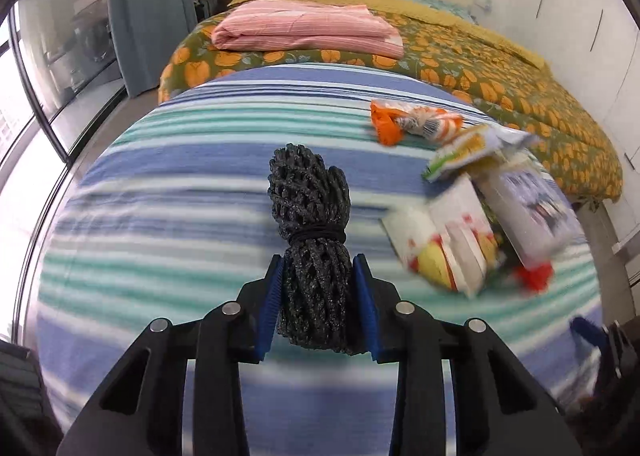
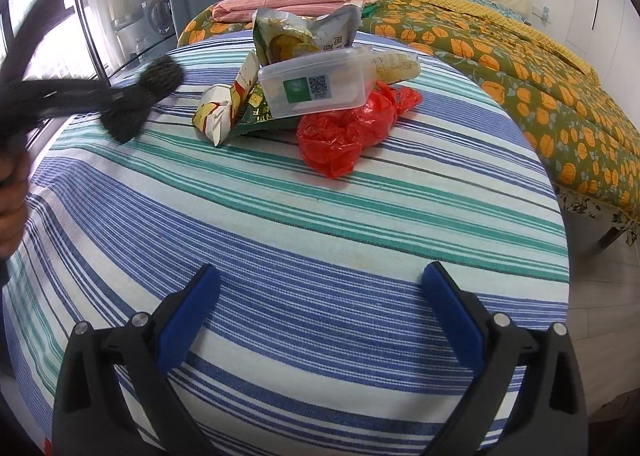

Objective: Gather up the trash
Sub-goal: 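Grasp the black rope bundle with the left tool while the right tool grasps the clear Kuromi box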

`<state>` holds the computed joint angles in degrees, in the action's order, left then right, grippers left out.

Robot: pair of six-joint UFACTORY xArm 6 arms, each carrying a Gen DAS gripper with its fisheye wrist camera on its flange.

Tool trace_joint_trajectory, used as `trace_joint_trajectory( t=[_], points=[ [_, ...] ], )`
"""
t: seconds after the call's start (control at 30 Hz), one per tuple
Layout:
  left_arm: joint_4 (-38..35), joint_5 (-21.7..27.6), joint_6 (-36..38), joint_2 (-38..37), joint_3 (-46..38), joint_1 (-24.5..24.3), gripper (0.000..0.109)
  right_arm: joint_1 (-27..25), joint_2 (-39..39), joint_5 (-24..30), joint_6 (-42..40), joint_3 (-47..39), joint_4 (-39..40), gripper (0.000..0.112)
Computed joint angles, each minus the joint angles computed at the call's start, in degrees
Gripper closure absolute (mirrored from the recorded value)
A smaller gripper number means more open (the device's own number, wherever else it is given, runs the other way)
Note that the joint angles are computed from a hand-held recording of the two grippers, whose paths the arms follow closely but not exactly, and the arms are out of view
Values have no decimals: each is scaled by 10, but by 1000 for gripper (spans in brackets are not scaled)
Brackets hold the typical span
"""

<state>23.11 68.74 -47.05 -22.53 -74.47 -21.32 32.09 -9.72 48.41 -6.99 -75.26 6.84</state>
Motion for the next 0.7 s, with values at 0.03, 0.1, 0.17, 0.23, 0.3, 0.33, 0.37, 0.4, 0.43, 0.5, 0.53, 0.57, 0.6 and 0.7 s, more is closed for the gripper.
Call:
trace_joint_trajectory(
  t=[0.03,0.1,0.17,0.23,0.3,0.33,0.37,0.4,0.43,0.5,0.53,0.57,0.6,0.7],
  points=[
    [6,14,-16,-28,17,-19,74,0,0,0,0,0,0,15],
    [5,31,-29,-59,36,-44,74,0,0,0,0,0,0,15],
    [10,56,-49,-93,58,-81,73,0,0,0,0,0,0,15],
    [19,69,-67,-114,74,-112,70,0,0,0,-1,0,0,15],
    [48,90,-90,-117,79,-146,54,0,0,0,0,0,-1,15],
    [69,99,-101,-116,81,-163,38,0,0,0,0,1,-1,15],
    [87,99,-109,-117,87,-174,29,-1,0,0,-1,0,-1,15],
    [95,98,-113,-116,91,-179,27,-1,0,0,-1,0,1,14],
    [96,97,-116,-113,95,-180,25,-1,0,1,-1,0,2,14],
    [94,94,-119,-103,100,-174,23,-1,0,0,0,0,1,14],
    [100,103,-123,-100,100,-179,21,-1,0,0,-1,0,1,14],
    [111,115,-127,-93,99,-186,19,-1,0,1,-1,0,3,14],
    [116,121,-128,-91,99,-189,19,-1,0,0,0,1,1,14],
    [111,125,-125,-89,104,-191,17,-1,0,0,0,1,1,14]
  ],
)
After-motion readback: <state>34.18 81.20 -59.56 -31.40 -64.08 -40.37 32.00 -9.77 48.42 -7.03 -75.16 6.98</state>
